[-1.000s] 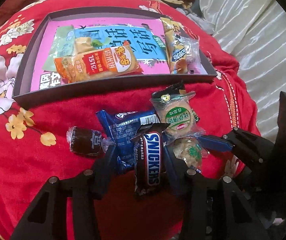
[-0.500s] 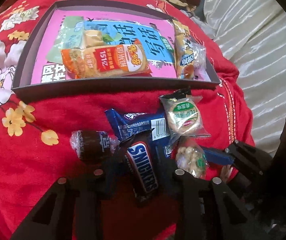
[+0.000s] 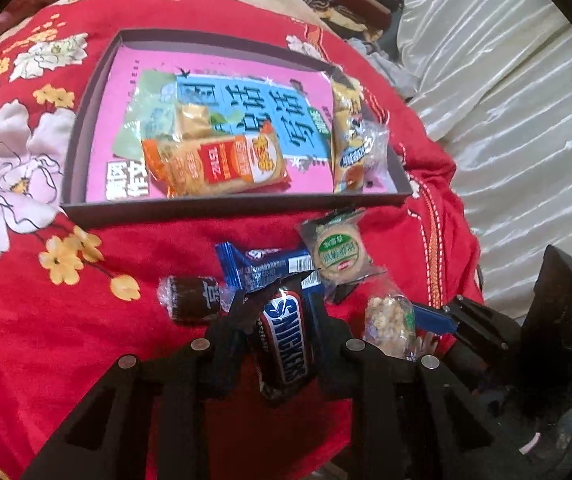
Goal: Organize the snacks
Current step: 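Lift the Snickers bar with the left gripper while the right carries the pastry bag over the tray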
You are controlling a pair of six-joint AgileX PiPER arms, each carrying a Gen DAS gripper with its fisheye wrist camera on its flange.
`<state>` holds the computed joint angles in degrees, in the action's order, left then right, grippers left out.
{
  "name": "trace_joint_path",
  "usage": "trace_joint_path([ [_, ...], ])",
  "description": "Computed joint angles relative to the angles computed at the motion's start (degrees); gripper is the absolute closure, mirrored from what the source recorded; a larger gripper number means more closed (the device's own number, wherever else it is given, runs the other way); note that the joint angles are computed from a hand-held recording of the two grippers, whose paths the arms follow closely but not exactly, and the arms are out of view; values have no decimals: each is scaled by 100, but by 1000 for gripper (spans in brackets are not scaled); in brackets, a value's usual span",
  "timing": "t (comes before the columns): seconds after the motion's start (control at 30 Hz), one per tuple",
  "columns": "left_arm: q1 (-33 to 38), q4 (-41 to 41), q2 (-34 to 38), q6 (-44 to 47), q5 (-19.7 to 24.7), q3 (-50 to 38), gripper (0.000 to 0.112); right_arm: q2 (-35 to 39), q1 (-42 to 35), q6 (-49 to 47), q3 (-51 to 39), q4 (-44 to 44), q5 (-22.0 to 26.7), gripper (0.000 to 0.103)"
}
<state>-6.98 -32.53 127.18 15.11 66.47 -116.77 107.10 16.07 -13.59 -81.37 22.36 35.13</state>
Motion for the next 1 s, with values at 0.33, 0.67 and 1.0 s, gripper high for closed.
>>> trace_joint_path([
  [0.33,130,-67,22,-87,97,-203,82,-223,-290,-233,300,656,-369,45],
  [0.67,403,-69,-24,-148,-32,-393,82,-322,-351,-220,318,754,-824,45],
  [1.0,569,81,109,-363,-240,-728,82,-238,-363,-460,175,988,-1059,45],
])
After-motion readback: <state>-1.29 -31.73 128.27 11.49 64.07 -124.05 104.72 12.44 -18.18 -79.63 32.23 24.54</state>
